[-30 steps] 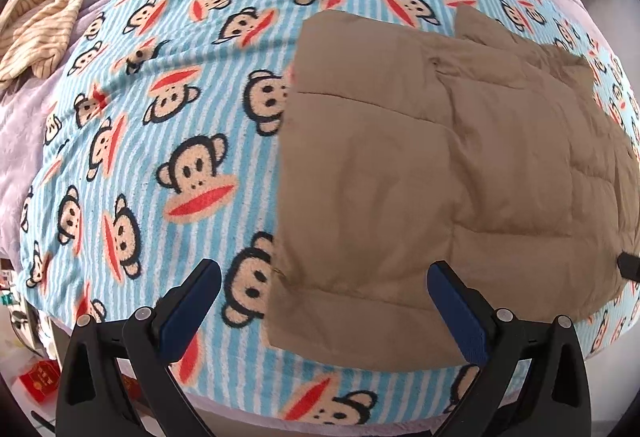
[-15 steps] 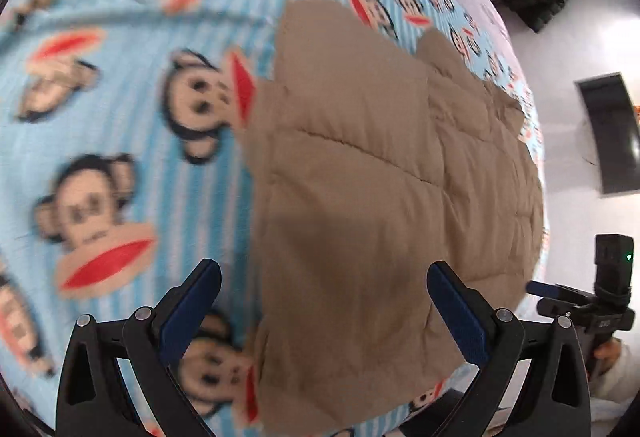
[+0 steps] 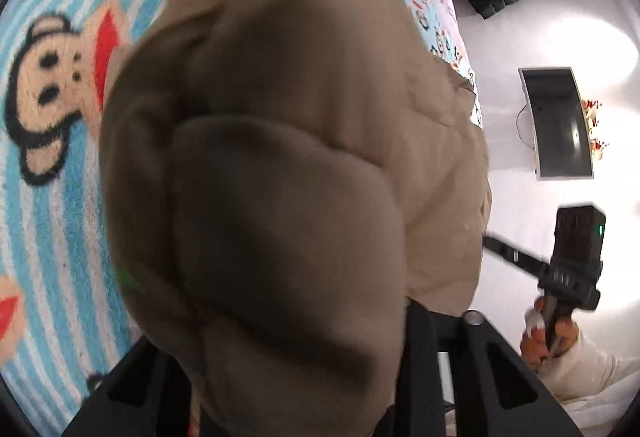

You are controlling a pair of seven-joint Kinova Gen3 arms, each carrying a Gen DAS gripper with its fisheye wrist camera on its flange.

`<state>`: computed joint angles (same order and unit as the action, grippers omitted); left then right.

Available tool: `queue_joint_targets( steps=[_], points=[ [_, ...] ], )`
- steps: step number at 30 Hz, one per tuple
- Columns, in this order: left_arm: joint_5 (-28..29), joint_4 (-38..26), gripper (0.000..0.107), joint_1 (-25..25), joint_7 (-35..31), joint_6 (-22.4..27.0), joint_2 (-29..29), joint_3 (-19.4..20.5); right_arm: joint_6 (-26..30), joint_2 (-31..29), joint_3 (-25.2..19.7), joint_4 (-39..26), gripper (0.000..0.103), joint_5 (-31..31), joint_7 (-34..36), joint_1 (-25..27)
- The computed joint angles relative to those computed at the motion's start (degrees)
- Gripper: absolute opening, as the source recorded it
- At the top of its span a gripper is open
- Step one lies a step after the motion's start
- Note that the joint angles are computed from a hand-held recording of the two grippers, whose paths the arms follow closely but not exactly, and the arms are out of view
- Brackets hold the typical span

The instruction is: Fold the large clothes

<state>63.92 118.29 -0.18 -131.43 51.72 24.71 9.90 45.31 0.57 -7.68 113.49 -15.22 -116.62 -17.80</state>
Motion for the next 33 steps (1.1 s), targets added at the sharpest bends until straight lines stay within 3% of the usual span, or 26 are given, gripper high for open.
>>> queue_joint_targets(
  steps=[3, 5, 7, 13, 18, 22, 24, 27, 31, 33],
  points=[
    [-1.83, -0.72, 0.024, -0.86, 5.23, 0.0, -3.73, 2.13, -4.9, 1.66, 0.91, -0.39, 0.009, 3.03, -0.36, -1.25],
    [-3.39, -2.26, 0.024, 2.73, 9.89, 1.34, -7.12, -0.72, -7.65, 4.22, 4.6, -0.58, 0.009, 1.51, 2.87, -3.09],
    [-4.93, -4.55, 0.024, 8.04, 14.55, 2.35, -10.68, -4.08, -10.02, 7.01, 4.71, -0.53, 0.009, -2.44, 7.26, -0.76],
    [-10.21, -14.72, 0.024, 23.97, 28.53, 3.1, -13.87, -11.75, -16.11, 13.65, -6.3, 1.71, 0.004, -16.42, 18.84, 15.09],
    [-16.09, -27.83, 0.024, 37.24, 40.18, 5.75, -8.98, -18.35, -17.83, 16.67, -10.07, 3.42, 0.001, -26.28, 30.49, 21.3],
    [-21.8, -38.44, 0.024, 47.53, 49.5, 8.78, -4.33, -24.53, -18.43, 19.02, -16.94, 5.21, 0.0, -35.6, 39.81, 30.6],
    [-25.17, -43.75, 0.024, 49.18, 54.16, 12.24, -2.17, -25.0, -14.94, 19.64, -15.44, 5.1, 0.0, -40.26, 44.29, 31.87],
    [-30.57, -49.23, 0.024, 47.36, 59.12, 15.42, -0.02, -19.59, -8.31, 17.58, -9.64, 5.42, 0.0, -43.99, 48.07, 31.41],
    [-32.76, -56.6, 0.026, 47.68, 61.16, 19.61, 4.2, -17.64, 1.0, 9.42, -0.17, 8.73, 0.002, -43.71, 53.02, 32.02],
    [-32.55, -57.88, 0.036, 45.9, 60.32, 19.61, 5.79, -14.47, 5.15, 5.7, 3.3, 11.36, 0.002, -43.08, 55.19, 34.26]
  ],
)
